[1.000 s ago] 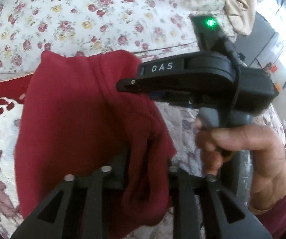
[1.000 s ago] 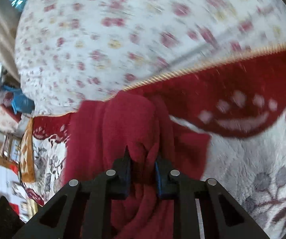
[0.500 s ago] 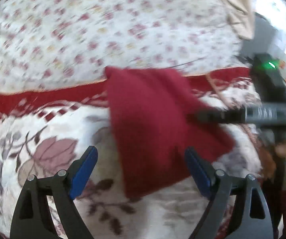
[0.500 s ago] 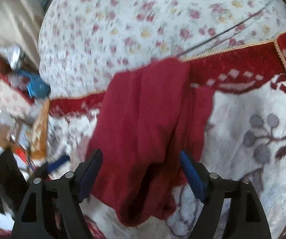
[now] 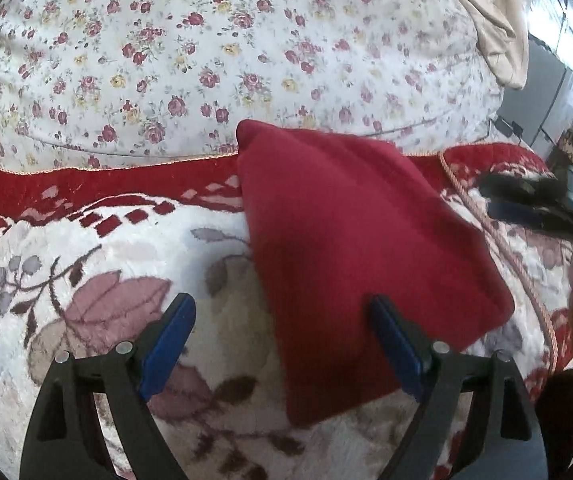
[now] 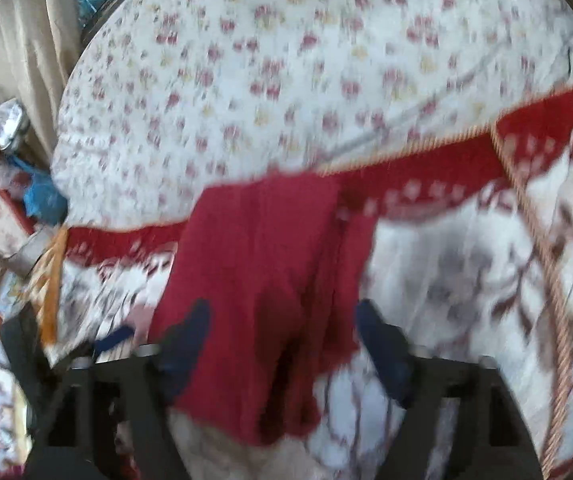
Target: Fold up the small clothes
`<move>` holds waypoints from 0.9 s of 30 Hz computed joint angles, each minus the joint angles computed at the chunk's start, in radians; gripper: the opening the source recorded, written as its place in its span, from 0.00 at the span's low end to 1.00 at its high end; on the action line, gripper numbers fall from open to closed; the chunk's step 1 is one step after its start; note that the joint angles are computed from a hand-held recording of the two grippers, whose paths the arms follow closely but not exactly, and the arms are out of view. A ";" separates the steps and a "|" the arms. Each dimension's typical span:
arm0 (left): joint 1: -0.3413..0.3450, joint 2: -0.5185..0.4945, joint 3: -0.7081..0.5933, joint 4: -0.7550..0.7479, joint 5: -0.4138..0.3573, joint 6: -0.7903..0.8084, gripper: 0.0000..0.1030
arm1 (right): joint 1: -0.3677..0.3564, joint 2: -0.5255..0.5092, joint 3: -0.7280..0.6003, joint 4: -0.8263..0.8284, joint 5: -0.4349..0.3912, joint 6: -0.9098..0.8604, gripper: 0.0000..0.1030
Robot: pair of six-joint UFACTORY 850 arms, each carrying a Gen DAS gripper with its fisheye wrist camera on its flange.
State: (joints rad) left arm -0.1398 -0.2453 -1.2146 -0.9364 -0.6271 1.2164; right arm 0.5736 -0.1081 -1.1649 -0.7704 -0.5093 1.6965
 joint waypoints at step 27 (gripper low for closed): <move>-0.025 -0.025 -0.009 0.071 0.019 -0.072 0.88 | 0.008 -0.117 -0.110 -0.062 -0.176 -0.039 0.53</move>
State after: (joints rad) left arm -0.1651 -0.2704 -1.2238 -0.8652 -0.6076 1.1444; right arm 0.5816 -0.2254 -1.2749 -0.8324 -0.6854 1.6573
